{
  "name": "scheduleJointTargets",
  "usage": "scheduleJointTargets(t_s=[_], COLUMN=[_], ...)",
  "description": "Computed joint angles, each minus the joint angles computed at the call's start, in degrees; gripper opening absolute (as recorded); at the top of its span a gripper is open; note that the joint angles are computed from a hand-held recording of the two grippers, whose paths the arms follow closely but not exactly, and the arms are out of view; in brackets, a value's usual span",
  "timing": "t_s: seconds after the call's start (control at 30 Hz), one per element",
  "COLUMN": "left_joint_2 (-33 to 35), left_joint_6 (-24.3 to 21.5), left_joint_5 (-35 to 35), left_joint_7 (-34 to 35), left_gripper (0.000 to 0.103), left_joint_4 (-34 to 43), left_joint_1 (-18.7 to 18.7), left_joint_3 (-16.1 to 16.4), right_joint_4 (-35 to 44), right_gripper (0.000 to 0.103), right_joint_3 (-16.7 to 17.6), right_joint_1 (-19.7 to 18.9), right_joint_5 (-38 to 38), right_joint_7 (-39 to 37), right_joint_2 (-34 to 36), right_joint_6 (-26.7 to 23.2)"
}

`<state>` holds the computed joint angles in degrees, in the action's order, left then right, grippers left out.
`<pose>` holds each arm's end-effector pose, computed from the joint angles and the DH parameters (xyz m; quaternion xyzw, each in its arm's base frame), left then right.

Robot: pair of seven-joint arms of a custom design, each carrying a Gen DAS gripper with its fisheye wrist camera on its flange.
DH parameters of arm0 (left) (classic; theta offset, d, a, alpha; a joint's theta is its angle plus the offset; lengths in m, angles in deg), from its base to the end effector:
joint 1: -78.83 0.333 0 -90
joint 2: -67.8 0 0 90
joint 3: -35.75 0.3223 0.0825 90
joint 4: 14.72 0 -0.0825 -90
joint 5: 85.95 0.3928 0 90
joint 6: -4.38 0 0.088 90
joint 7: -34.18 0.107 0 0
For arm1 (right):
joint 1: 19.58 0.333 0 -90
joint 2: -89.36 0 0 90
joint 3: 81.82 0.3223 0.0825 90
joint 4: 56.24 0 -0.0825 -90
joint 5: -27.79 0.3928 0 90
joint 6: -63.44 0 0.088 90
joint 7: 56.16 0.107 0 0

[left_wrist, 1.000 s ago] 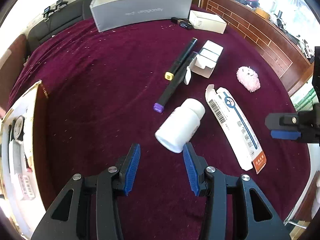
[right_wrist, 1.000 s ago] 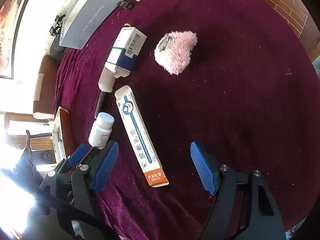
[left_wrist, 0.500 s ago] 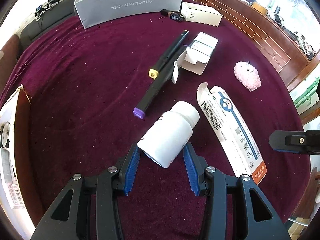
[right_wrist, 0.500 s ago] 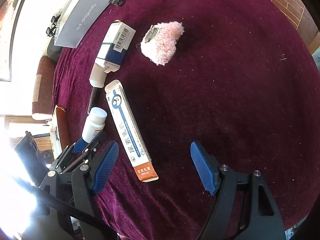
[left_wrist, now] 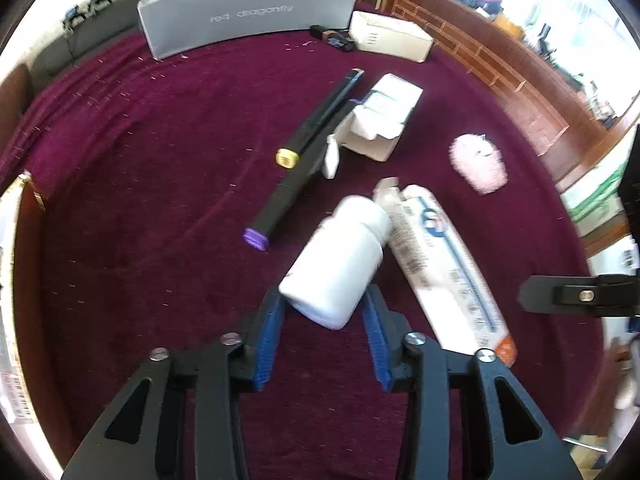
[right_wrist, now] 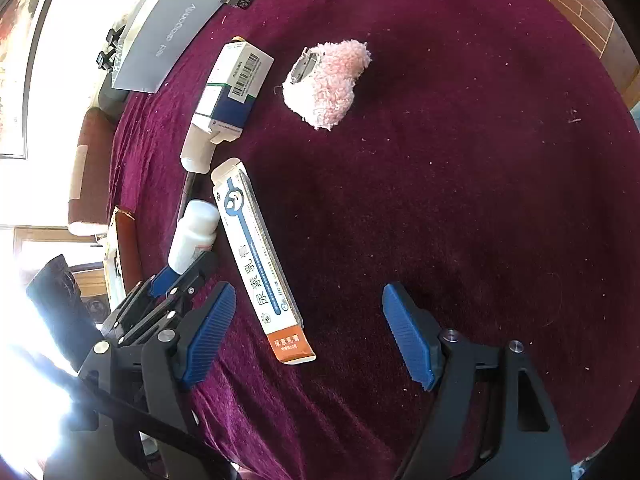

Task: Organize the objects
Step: 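Grasp the white pill bottle with left tool while right reaches the blue-striped tube box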

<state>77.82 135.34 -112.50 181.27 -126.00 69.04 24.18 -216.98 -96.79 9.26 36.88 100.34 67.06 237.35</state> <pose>0.5768 -0.2316 0.4163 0.2345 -0.9473 0.2174 0.0198 0.4005 0.0896 0.3803 -0.2300 0.9244 0.0561 0.2991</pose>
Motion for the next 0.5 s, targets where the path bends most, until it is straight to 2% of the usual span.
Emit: scheduleJointTargets(t_s=[0.1,0.23,0.4,0.5], left_joint_2=[-0.21,-0.97,-1.38,-2.05], left_joint_6=[-2.68,-3.99,-5.01,-4.85], left_joint_5=[-2.09,-3.49,-3.45,-2.84], left_joint_7=[1.56,2.09,0.79,0.63], left_gripper=[0.03,0.029,0.029,0.029], left_joint_4=[0.65,0.99,1.07,-0.22], left_joint_1=[0.94,1.83,2.55,3.02], left_joint_3=[0.09,0.6,1.25,1.62], right_joint_4=[0.08,1.21,5.71,10.29], right_gripper=[0.077,0.077,0.077,0.077], right_joint_3=[0.07,1.46,4.55,8.08], right_joint_1=[-0.03,-1.25,-3.62,-6.98], right_joint_5=[-0.1,-0.83,-2.55,-5.85], right_joint_7=[-0.24,-0.45,-3.21,-4.58], right_joint_2=[-0.06,0.28,2.82,5.33], right_joint_6=[-0.37,-2.78,-8.14,-13.8])
